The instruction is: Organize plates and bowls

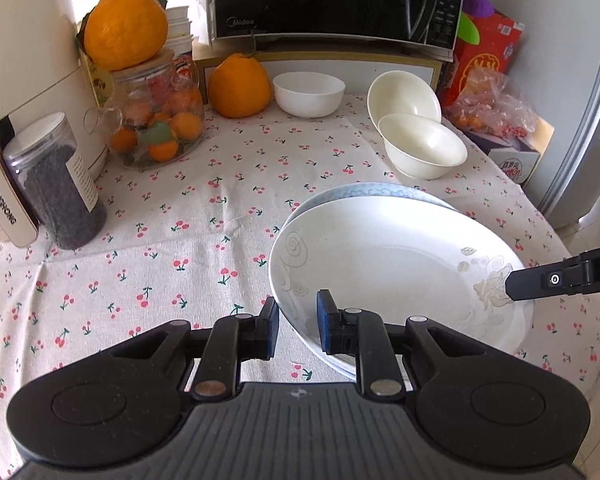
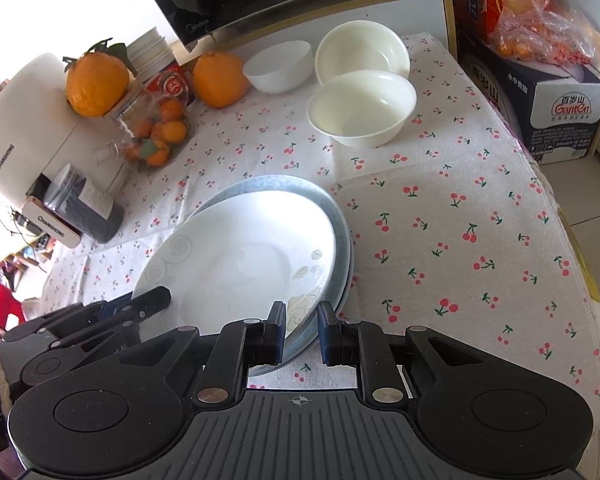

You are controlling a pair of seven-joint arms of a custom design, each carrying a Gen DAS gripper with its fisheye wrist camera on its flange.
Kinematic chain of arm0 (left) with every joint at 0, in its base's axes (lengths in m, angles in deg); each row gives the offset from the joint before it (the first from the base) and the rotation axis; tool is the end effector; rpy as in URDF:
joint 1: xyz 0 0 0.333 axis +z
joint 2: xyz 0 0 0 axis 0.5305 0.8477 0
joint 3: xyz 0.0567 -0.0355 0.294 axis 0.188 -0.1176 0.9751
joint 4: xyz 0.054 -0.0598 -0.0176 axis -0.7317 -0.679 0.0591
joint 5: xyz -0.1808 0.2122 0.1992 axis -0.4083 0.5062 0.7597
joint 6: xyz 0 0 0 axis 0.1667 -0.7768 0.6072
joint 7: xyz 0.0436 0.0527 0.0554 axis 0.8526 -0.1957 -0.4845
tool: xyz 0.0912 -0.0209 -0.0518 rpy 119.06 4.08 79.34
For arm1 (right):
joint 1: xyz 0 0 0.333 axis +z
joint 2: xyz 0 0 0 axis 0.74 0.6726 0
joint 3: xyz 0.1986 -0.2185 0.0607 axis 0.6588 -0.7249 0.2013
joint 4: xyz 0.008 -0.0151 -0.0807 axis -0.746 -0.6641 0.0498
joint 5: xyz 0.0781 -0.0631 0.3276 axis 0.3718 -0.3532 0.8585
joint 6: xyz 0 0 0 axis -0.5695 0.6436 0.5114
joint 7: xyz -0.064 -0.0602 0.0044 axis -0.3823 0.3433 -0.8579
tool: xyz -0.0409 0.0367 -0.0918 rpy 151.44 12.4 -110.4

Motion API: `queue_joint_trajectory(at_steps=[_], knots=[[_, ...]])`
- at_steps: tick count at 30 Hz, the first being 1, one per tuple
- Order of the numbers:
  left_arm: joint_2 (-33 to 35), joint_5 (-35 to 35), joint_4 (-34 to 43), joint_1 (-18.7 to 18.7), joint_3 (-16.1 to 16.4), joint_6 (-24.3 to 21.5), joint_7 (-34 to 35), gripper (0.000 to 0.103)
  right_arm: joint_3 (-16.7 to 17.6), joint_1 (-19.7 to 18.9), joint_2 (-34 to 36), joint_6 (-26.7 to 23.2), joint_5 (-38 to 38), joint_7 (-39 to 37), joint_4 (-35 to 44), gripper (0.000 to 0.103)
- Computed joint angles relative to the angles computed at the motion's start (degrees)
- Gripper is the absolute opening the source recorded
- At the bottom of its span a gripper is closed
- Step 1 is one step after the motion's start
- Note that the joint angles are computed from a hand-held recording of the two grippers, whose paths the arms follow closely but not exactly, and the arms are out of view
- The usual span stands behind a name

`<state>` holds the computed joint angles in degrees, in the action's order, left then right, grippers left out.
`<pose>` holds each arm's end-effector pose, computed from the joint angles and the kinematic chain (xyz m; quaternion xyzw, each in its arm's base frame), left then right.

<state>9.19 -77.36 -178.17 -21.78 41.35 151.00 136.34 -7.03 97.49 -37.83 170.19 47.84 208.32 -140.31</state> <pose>0.5082 -0.2631 0.3409 -0.5699 0.7389 -0.2922 0.2094 0.4764 0.4885 0.2977 -0.6298 0.6885 -0.1015 0.3448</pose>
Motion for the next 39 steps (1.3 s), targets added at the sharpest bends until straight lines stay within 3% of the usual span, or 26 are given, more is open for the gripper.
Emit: queue_joint_trajectory(at_steps=[4, 7, 10, 15, 19, 28, 39], knots=[[1.3, 0.4, 0.4, -5.2, 5.3, -0.5, -0.3, 0.018, 0.4, 0.4, 0.1, -2.8, -0.7, -1.6, 1.0, 0.017], [1.9, 1.5, 0.7, -7.1, 7.4, -1.6, -0.9, 0.018, 0.9, 0.4, 0.1, -4.6, -1.5, -2.5, 1.6, 0.017], [3.2, 3.2, 0.4, -11.7, 12.0, -1.4, -0.9, 0.018, -1.1, 1.8, -0.1, -1.4, -5.7, -0.7, 1.4, 0.011], [4.2, 3.8, 0.5, -13.6, 13.5, -1.7, -0.9, 0.021, -0.6, 3.2, 0.3, -4.4, -9.3, -3.0, 4.3, 0.011], [3.8, 3.8, 0.5, -12.8, 12.8, -1.8, -0.7, 0.021, 2.0, 1.1, 1.0, -4.7, -7.7, -5.5, 5.1, 0.011], [3.2, 5.8, 1.0, -11.4, 11.7, -3.2, -2.3, 0.023, 1.3, 0.6, 0.7, -4.1, -6.4, -3.4, 3.7, 0.019], [2.4, 11.3, 1.3, -9.5, 10.7, -4.0, -6.8, 0.028, 2.2, -0.6, 1.2, -4.4, -4.2, -4.4, 3.9, 0.020]])
